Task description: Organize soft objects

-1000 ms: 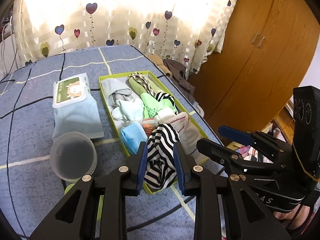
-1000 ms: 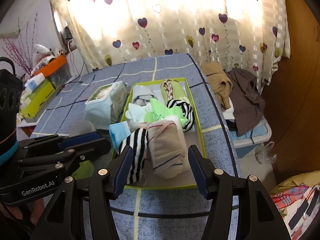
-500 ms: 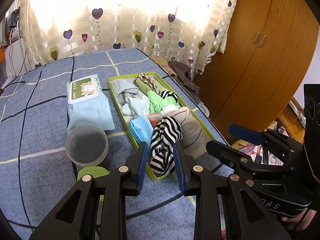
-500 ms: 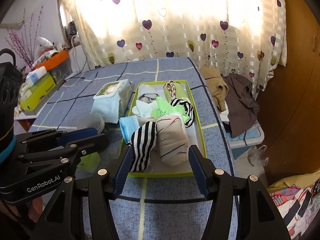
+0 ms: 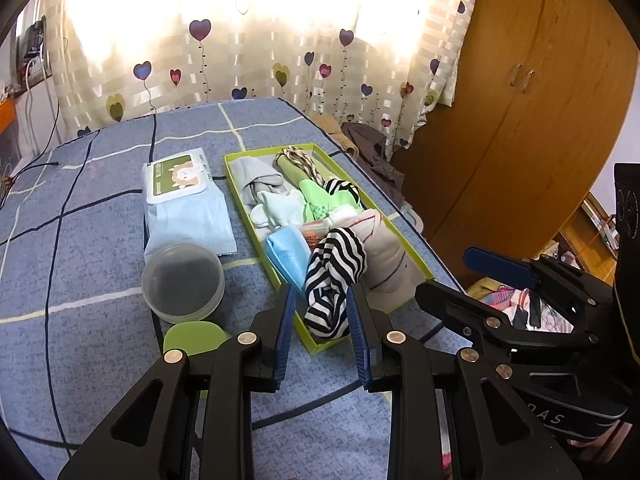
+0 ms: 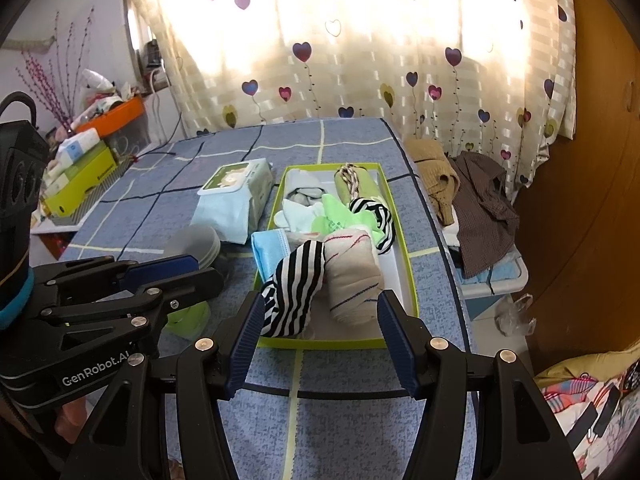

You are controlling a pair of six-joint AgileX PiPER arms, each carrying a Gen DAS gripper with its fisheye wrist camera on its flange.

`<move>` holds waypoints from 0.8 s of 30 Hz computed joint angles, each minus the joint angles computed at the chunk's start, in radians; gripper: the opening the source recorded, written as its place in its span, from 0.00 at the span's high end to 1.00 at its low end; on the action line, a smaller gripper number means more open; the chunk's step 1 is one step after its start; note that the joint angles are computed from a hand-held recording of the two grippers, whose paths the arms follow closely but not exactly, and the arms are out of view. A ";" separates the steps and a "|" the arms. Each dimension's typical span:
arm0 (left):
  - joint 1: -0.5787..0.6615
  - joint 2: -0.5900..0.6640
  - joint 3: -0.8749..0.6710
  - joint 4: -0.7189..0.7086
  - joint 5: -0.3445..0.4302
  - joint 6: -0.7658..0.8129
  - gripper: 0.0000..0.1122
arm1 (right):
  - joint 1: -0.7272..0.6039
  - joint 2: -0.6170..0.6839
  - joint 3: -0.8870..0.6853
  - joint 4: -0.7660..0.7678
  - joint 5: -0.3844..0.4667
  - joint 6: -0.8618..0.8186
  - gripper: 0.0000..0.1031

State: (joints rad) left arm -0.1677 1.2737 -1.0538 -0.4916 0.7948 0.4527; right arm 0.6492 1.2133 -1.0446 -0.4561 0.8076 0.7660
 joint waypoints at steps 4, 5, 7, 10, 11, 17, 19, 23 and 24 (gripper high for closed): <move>-0.013 0.000 0.001 0.030 -0.009 -0.023 0.75 | 0.001 -0.001 0.001 -0.001 -0.001 -0.001 0.43; -0.013 0.003 0.000 0.032 -0.009 -0.023 0.75 | -0.001 -0.001 0.001 0.004 -0.002 -0.006 0.43; -0.021 0.003 0.001 0.050 -0.013 -0.037 0.75 | -0.003 -0.001 0.001 0.010 -0.002 -0.013 0.43; -0.034 0.002 0.002 0.070 -0.023 -0.054 0.75 | -0.007 0.001 -0.001 0.016 -0.003 -0.020 0.43; -0.037 0.000 0.004 0.073 -0.025 -0.058 0.75 | -0.004 0.002 -0.002 0.012 -0.001 -0.014 0.43; -0.067 -0.004 0.009 0.156 -0.049 -0.121 0.75 | 0.001 0.002 -0.002 0.005 0.001 -0.008 0.43; -0.062 -0.003 0.009 0.147 -0.047 -0.111 0.75 | -0.003 0.001 0.000 0.010 -0.001 -0.013 0.43; -0.069 -0.009 0.016 0.162 -0.057 -0.122 0.75 | 0.002 0.003 -0.001 0.004 0.001 -0.004 0.43; -0.068 -0.011 0.017 0.163 -0.057 -0.121 0.75 | 0.002 0.003 -0.003 0.007 0.001 -0.007 0.43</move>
State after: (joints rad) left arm -0.2360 1.2626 -1.0365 -0.3282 0.7375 0.3315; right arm 0.6509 1.2161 -1.0472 -0.4490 0.8088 0.7586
